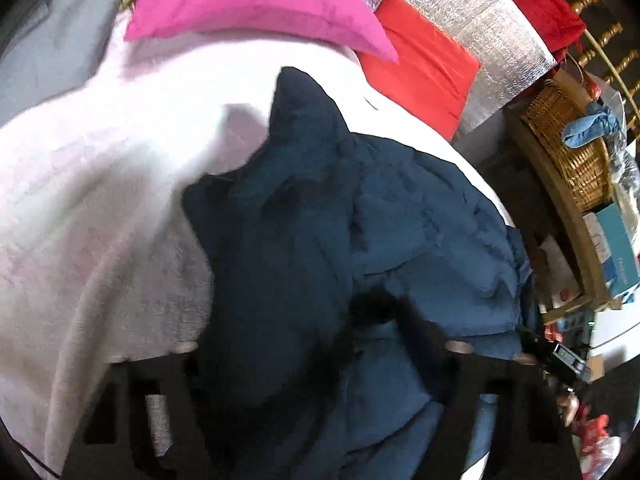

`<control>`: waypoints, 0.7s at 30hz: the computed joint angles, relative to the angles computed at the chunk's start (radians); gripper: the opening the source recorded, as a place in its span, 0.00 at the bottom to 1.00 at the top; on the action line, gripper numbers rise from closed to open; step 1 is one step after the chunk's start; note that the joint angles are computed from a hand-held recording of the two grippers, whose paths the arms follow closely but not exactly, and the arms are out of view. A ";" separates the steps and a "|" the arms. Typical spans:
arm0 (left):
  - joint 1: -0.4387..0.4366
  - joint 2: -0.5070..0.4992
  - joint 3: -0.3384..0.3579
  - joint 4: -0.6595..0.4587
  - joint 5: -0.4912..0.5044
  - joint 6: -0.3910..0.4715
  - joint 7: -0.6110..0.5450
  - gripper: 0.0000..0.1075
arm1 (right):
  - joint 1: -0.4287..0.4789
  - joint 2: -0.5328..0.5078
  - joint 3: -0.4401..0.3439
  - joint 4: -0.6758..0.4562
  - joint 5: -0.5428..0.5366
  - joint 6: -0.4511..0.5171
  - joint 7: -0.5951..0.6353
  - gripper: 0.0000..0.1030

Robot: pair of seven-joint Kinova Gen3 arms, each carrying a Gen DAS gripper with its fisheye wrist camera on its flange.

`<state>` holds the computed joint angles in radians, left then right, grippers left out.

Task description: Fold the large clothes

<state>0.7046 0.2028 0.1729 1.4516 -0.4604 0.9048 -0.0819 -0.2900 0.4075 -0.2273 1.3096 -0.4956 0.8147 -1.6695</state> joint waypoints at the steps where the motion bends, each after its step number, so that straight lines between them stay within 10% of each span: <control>1: 0.004 0.005 0.005 -0.012 -0.014 0.023 0.014 0.50 | -0.028 -0.009 0.020 0.000 0.024 -0.006 -0.028 0.52; 7: 0.058 -0.029 0.004 0.022 -0.121 0.044 0.148 0.28 | -0.264 -0.078 0.178 0.009 0.267 -0.056 -0.217 0.38; 21: 0.016 -0.208 0.162 0.164 -0.120 0.066 0.261 0.25 | -0.195 -0.223 0.029 0.112 0.308 -0.070 -0.307 0.36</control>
